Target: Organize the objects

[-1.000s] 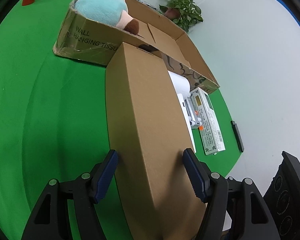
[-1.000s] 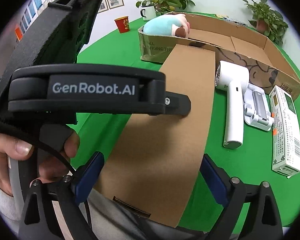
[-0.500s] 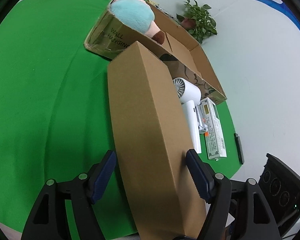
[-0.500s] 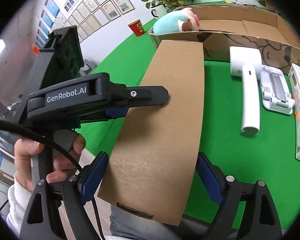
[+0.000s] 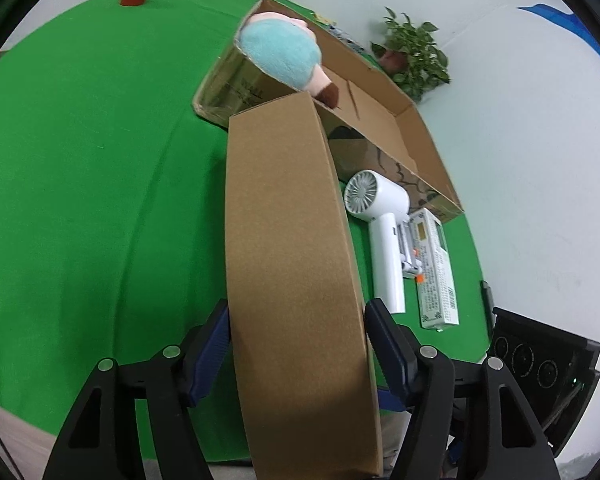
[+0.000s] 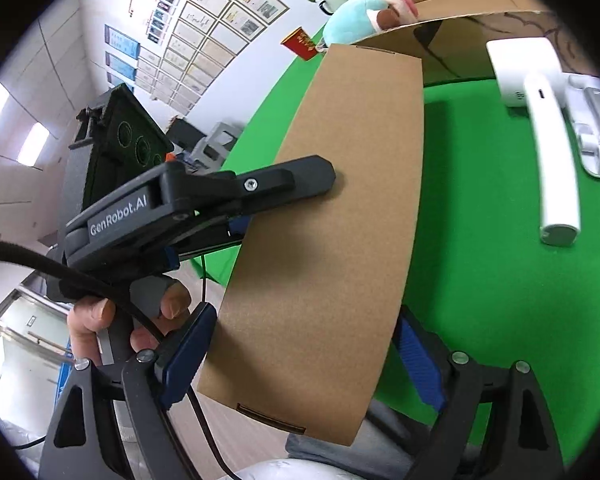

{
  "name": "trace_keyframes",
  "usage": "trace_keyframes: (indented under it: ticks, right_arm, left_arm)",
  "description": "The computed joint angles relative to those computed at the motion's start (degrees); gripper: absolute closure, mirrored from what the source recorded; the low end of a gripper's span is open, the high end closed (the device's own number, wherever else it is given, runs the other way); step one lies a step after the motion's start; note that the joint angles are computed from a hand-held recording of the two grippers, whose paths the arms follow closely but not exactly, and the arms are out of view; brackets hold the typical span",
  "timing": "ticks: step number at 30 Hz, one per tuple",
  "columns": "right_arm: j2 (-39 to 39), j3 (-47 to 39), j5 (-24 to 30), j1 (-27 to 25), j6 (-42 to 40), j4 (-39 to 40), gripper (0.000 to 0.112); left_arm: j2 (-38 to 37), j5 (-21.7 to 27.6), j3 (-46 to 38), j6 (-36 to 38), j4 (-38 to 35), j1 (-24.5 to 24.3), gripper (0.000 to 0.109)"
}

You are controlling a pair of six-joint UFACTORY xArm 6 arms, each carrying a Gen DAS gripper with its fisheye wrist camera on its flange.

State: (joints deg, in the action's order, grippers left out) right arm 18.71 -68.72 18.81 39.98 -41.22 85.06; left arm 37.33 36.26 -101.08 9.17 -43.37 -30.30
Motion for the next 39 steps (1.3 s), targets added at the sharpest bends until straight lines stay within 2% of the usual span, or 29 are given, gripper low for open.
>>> trace_keyframes:
  ticks: [3,6,11,13,16,18,19,20,23,25,31,34,39]
  right_arm:
    - [0.31,-0.49,1.35,-0.92,-0.87,0.77,0.023]
    - [-1.78,1.54,-0.97,-0.61,-1.01,-1.04,0.023]
    - [-4.86,5.28,-7.44,0.73,6.2,-12.6,0.023]
    - [-6.16,7.23,-9.47,1.02,9.89,-17.49,0.023]
    - [-7.22,9.25,-10.75,0.81,15.62,-23.09,0.023]
    - [-5.69,8.08,-11.44,0.23,22.85,-31.26,0.023]
    - [-6.12,8.97,-12.0,0.16,25.09,-34.24,0.023]
    - [-6.37,9.46,-12.12,-0.28,27.54,-37.51,0.023]
    - [-6.0,9.02,-12.03,-0.79,28.43,-37.92,0.023]
    - [-4.41,7.36,-11.25,-1.48,32.29,-40.72,0.023]
    - [-4.12,6.14,-10.81,-1.48,30.81,-39.47,0.023]
    - [-4.87,6.97,-11.02,-1.9,34.65,-43.97,0.023]
    - [-8.2,12.39,-13.02,-3.83,48.82,-59.62,0.023]
  left_arm:
    - [0.39,-0.34,-1.11,-4.96,4.46,-0.45,0.045]
    - [0.54,-0.34,-2.06,-7.05,7.58,-0.85,0.046]
    - [0.27,-0.81,-3.06,-8.78,12.93,-2.49,0.049]
    - [2.3,-0.3,-6.45,-10.65,15.07,-3.67,0.05]
    - [3.04,0.31,-8.17,-9.56,13.96,-4.46,0.052]
    - [3.74,0.95,-9.52,-9.32,13.63,-4.77,0.056]
    - [3.95,1.25,-9.97,-9.1,13.26,-4.83,0.076]
    - [4.52,2.33,-10.98,-8.62,12.31,-4.79,0.082]
    - [5.03,2.68,-11.46,-6.68,10.35,-5.05,0.084]
    - [5.03,2.26,-11.04,-5.6,8.69,-5.27,0.084]
    - [5.43,2.57,-11.88,-1.35,3.15,-5.94,0.091]
    - [7.11,3.36,-14.82,-1.32,2.74,-6.59,0.091]
    - [12.5,7.36,-24.12,-2.06,4.7,-7.83,0.091]
